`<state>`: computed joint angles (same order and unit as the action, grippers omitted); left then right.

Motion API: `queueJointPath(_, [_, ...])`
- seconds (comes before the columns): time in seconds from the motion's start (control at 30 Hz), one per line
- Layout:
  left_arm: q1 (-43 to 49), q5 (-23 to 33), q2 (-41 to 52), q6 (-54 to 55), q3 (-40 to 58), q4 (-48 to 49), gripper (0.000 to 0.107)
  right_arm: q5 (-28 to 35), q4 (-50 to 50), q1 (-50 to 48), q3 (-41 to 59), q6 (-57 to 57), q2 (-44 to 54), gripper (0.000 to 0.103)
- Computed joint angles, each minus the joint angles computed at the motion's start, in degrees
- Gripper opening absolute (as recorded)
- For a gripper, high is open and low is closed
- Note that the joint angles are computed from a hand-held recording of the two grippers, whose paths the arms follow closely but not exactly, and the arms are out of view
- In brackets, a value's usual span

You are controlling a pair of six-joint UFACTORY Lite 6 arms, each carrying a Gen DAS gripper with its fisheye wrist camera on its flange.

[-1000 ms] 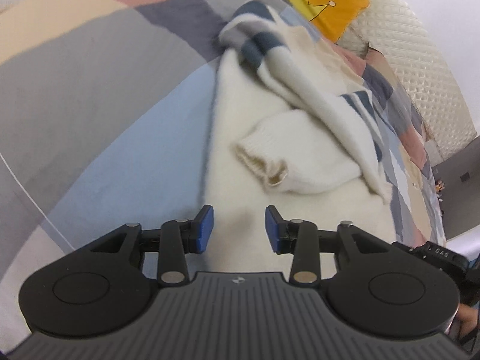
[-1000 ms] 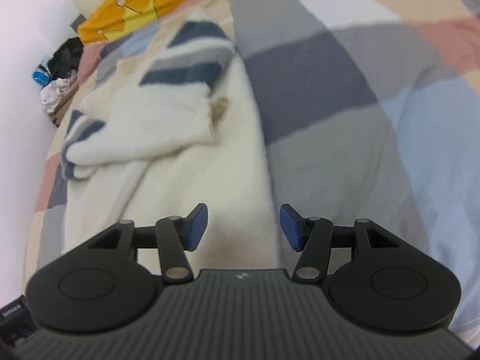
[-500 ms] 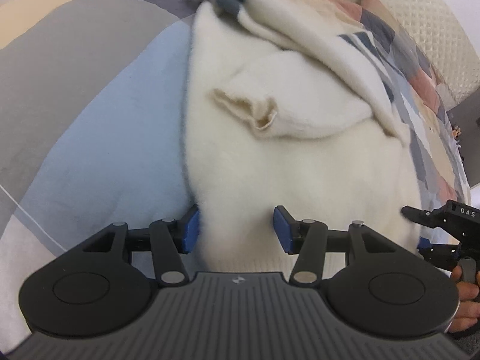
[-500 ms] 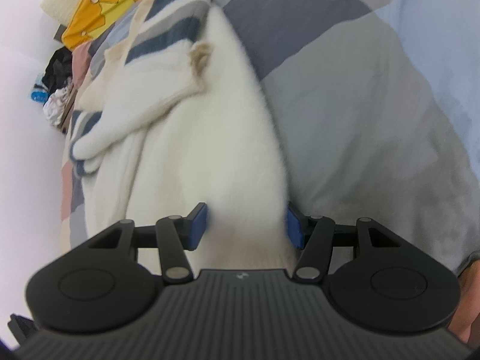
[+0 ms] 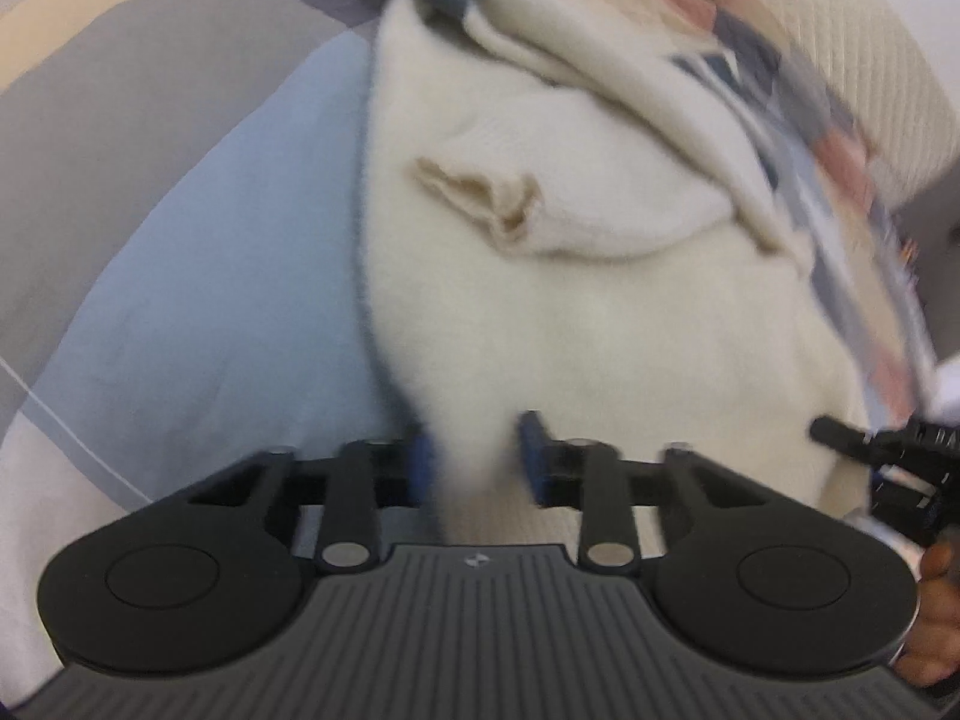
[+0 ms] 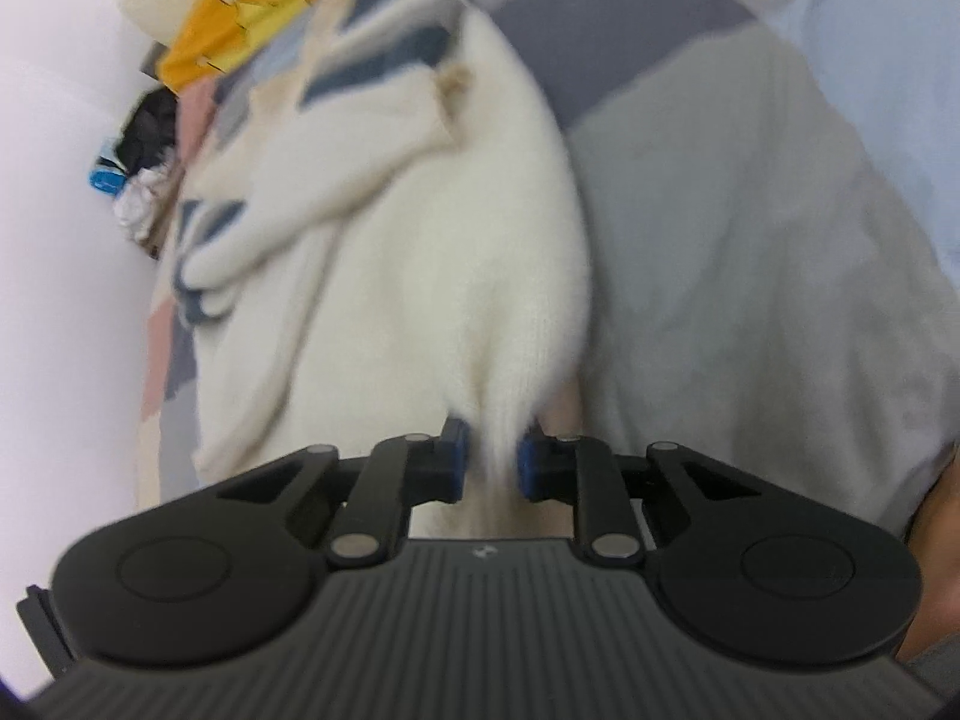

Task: Fold large clothes
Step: 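Grasp the sweater side edge with the left tool while the right tool grasps beside it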

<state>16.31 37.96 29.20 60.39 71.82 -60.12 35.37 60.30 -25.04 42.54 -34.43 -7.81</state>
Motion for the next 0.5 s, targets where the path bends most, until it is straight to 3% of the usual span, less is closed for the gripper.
queueJointPath(0.1, [5.1,6.5,-0.1,3.2,0.2,-6.8,0.015,5.1,4.8,-4.9,-0.5,-4.2,-2.0,0.019])
queueJointPath(0.3, [13.7,20.4,-2.4,4.0,-0.6,-16.8,0.012,16.4,8.0,-12.1,1.8,-6.3,-4.1,0.017])
queueJointPath(0.37, [14.3,21.6,-3.3,2.8,-0.8,-18.0,0.012,19.3,8.3,-13.5,3.5,-5.8,-4.6,0.015])
queueJointPath(0.4, [14.6,21.5,-3.9,2.4,-1.1,-18.7,0.011,20.5,8.0,-14.1,4.5,-5.6,-4.9,0.009])
queueJointPath(0.5, [15.5,23.5,-4.1,-0.1,-0.1,-19.6,0.011,23.9,6.7,-16.0,8.6,-4.5,-5.4,0.008])
